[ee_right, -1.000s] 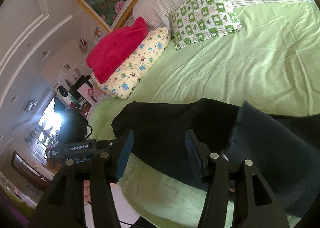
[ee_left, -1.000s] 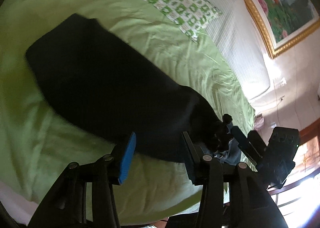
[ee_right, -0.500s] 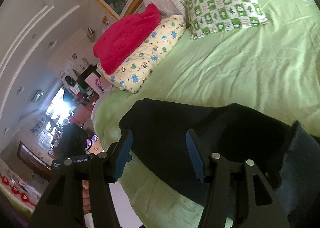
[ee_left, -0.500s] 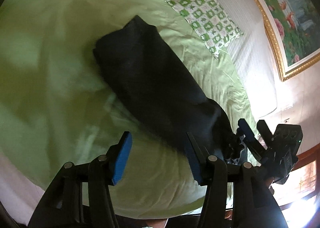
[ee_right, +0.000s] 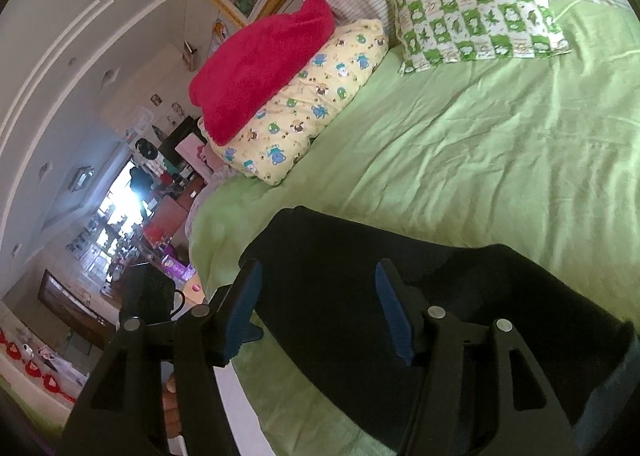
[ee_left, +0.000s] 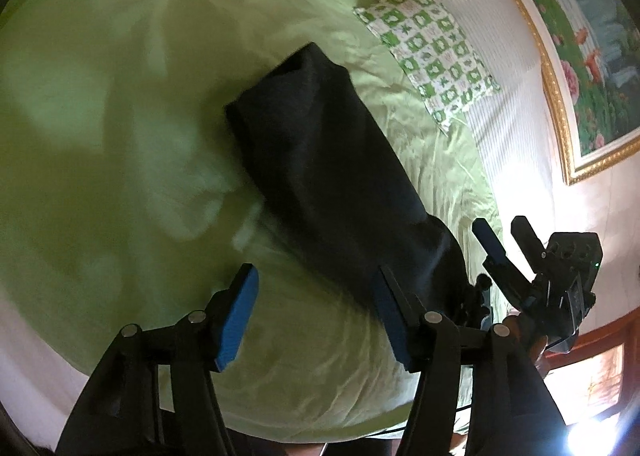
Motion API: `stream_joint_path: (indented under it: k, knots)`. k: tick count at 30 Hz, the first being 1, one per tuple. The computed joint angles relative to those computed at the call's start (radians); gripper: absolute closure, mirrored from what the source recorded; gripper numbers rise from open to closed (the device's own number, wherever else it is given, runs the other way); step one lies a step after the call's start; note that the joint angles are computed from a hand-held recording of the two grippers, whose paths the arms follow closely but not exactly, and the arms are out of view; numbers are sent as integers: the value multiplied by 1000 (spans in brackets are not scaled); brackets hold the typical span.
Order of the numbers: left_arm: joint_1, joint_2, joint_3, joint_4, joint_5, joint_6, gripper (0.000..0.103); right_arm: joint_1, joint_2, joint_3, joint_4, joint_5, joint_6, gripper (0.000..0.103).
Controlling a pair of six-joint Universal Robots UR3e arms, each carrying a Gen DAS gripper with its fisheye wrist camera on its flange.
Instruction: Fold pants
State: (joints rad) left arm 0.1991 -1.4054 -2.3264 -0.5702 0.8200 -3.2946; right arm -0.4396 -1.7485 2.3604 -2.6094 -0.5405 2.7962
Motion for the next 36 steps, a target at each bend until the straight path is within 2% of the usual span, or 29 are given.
stream_joint_path:
  k: [9, 26, 31, 36]
  knots:
    - [61, 11, -35, -18, -34, -3, 41, 127, 205, -178, -90, -76, 59, 39]
    - [27, -33, -1, 43, 13, -68, 37, 284, 442, -487, 10, -178, 25, 37]
    - [0, -97, 35, 97, 21, -107, 33, 344, 531, -641, 93, -211, -12, 37]
    - [-33, -155, 79, 136, 38, -141, 30, 420, 671, -926, 310, -279, -106, 37]
